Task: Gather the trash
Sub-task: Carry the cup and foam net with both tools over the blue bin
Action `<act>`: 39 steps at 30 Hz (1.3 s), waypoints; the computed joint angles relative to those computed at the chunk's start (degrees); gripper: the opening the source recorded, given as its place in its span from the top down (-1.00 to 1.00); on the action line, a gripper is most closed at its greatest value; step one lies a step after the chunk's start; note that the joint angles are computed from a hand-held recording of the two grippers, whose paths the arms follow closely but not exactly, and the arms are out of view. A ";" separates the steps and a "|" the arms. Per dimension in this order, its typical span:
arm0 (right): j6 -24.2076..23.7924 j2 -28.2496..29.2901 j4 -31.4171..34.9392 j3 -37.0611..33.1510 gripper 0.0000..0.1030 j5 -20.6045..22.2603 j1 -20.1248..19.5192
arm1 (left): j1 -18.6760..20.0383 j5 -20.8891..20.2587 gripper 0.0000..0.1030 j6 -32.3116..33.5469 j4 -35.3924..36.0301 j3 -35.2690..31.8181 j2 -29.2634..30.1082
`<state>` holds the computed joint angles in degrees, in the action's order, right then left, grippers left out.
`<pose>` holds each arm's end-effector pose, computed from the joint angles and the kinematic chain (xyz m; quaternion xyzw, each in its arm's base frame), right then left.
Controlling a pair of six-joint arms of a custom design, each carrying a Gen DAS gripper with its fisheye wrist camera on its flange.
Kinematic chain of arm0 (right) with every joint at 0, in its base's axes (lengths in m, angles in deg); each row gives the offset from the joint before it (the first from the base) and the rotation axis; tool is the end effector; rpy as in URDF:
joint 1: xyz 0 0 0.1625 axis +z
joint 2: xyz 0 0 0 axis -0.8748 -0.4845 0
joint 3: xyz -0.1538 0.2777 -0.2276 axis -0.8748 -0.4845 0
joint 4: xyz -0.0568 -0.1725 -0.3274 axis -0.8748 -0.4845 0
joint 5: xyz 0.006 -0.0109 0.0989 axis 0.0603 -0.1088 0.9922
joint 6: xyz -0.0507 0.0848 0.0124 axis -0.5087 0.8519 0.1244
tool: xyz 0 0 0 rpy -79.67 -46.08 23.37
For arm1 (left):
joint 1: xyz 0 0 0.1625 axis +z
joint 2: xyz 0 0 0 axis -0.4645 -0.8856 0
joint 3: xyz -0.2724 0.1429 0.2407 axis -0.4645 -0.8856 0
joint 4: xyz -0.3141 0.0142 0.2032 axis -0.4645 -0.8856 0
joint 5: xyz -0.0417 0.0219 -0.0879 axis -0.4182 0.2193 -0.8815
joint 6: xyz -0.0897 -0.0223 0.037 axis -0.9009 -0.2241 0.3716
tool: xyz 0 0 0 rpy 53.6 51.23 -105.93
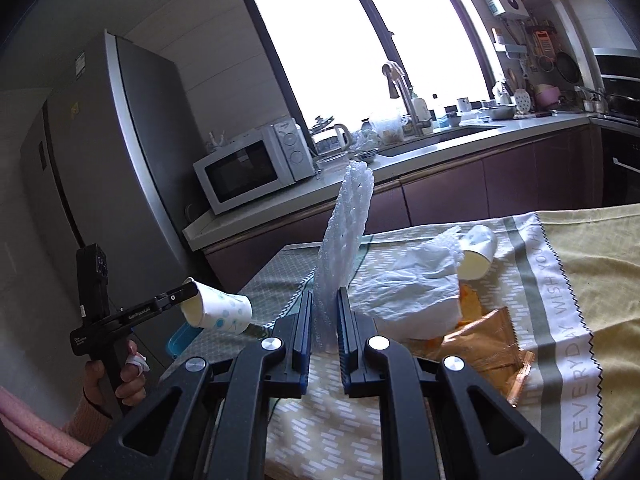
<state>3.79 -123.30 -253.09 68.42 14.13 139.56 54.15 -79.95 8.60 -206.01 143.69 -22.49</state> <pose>0.0878 -0.3758 0.2666 0.2963 -0.8668 0.3968 0.0580 -0.1955 -0.3444 0.1496 0.1424 0.8343 -0.4850 0.2201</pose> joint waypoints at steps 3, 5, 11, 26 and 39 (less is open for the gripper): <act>0.06 5.09 1.49 -2.42 0.79 -0.96 4.22 | -1.14 5.25 0.75 -5.54 7.89 3.40 -6.99; 0.48 8.79 2.72 -4.49 0.79 -1.43 7.11 | -0.95 8.10 0.75 -8.82 14.29 5.23 -12.49; 1.23 21.63 7.55 -13.08 0.79 -3.10 15.15 | 1.54 14.23 0.75 -22.93 45.28 6.91 -32.56; 6.51 47.19 20.04 -35.53 0.79 -10.46 26.27 | 24.72 8.77 0.74 6.44 8.44 2.43 -19.11; 11.12 58.77 26.46 -48.02 0.68 -18.62 29.32 | 35.50 3.50 0.51 15.72 0.65 -5.18 -9.20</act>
<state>14.91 -64.53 -226.63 20.39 -4.48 168.88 89.65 -76.45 24.32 -205.36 138.50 -31.68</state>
